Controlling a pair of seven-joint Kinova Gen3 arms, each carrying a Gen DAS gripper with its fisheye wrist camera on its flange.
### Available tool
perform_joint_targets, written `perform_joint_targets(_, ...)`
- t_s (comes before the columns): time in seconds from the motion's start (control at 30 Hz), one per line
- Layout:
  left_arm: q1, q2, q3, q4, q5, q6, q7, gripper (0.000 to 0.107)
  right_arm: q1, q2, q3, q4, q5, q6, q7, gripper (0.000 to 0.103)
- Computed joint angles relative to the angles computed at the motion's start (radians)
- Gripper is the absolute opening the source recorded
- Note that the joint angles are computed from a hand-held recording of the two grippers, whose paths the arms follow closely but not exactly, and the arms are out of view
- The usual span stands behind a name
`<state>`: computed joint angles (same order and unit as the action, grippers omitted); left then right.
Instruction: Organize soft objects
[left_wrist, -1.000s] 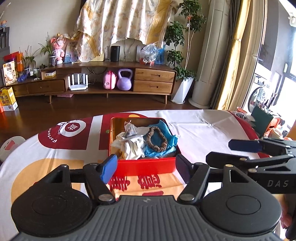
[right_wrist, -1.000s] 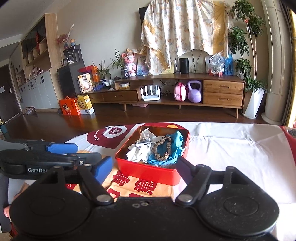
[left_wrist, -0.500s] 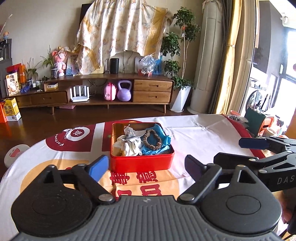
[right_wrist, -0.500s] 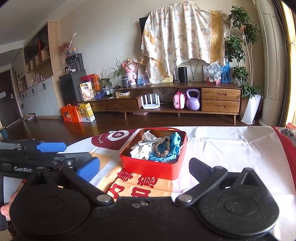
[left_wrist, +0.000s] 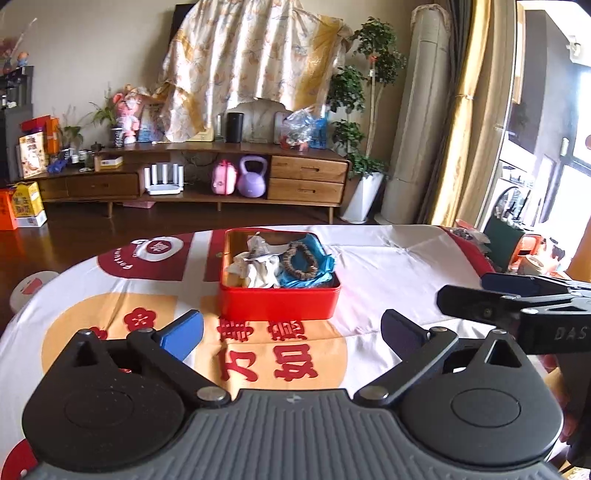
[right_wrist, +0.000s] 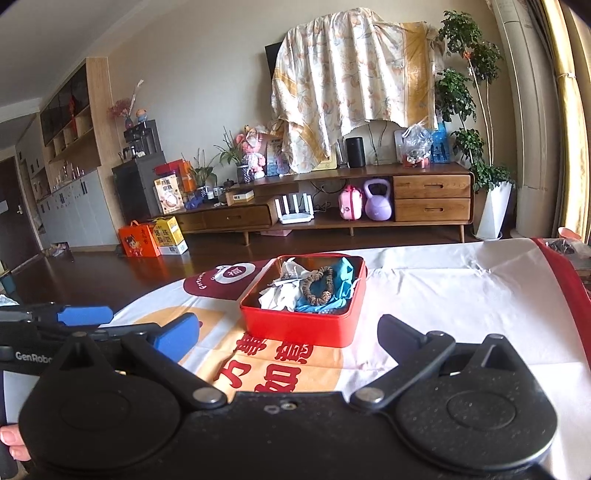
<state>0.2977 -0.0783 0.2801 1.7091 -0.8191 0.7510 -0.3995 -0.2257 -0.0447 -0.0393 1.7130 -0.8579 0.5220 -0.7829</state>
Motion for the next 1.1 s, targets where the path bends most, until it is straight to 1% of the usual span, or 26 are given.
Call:
perform_joint_targets(0.17,0.002,-0.014,0.012,0.015,-0.021,0.008,0.033,0.103,-0.013,-0.023,0.007,0.028,-0.015,-0.022,0.029,0.103)
perform_joint_targets(0.27,0.000,-0.022,0.028,0.026,-0.048,0.011,0.063,0.103,-0.024,-0.032,0.010,0.037,-0.007,-0.039,0.023,0.103)
perform_joint_targets(0.4,0.002,-0.029,0.041,0.033,-0.068,0.014,0.086,0.103,-0.035,-0.031,0.016,0.034,-0.005,-0.036,0.021,0.103)
perform_joint_targets(0.47,0.001,-0.037,0.043,0.039,-0.069,0.004,0.087,0.103,-0.038,-0.034,0.024,0.037,-0.025,-0.030,0.042,0.103)
perform_joint_targets(0.7,0.000,-0.037,0.070,0.042,-0.117,0.029,0.135,0.103,-0.050,-0.048,0.034,0.047,-0.047,-0.038,0.067,0.103)
perform_joint_targets(1.1,0.013,-0.037,0.068,0.045,-0.132,0.040,0.145,0.103,-0.054,-0.051,0.040,0.050,-0.053,-0.032,0.070,0.103)
